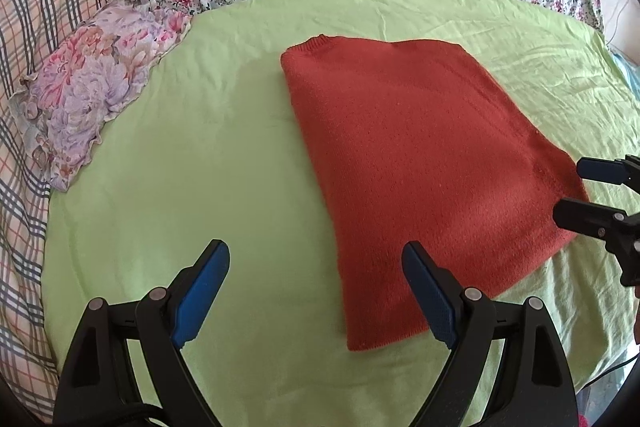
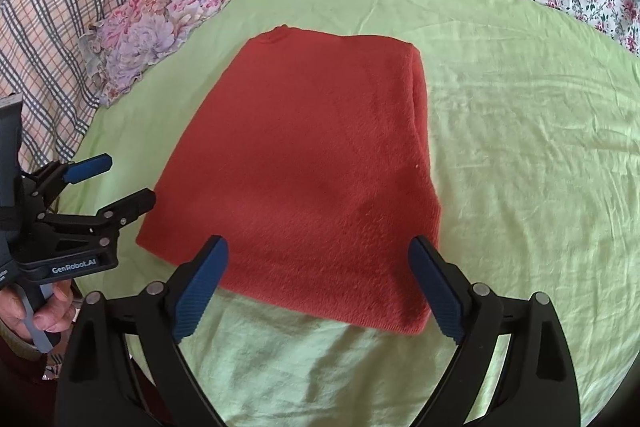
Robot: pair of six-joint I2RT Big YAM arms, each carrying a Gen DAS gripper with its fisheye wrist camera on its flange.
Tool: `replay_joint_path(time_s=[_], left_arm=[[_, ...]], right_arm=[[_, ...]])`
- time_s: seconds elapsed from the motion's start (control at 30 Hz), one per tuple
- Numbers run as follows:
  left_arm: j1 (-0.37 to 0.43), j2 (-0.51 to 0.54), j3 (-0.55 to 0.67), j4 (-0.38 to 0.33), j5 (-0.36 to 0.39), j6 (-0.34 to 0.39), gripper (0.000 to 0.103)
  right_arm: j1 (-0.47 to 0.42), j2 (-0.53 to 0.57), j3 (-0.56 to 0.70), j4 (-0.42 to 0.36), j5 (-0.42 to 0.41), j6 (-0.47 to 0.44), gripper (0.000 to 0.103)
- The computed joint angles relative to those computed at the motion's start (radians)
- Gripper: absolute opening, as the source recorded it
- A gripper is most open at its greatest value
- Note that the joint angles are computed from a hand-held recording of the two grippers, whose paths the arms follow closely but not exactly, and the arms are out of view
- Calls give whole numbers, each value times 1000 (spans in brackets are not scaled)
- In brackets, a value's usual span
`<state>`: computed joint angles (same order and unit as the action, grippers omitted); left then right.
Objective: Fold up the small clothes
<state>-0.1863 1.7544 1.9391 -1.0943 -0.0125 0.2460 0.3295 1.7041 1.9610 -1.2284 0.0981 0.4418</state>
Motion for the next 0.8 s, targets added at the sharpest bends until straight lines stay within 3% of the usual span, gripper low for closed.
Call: replay_joint_path(time_s=[0.8], left_arm=[[-14,63,87,-39,40,-13,89]], right_arm=[[-23,34,35,17,-31,23,92]])
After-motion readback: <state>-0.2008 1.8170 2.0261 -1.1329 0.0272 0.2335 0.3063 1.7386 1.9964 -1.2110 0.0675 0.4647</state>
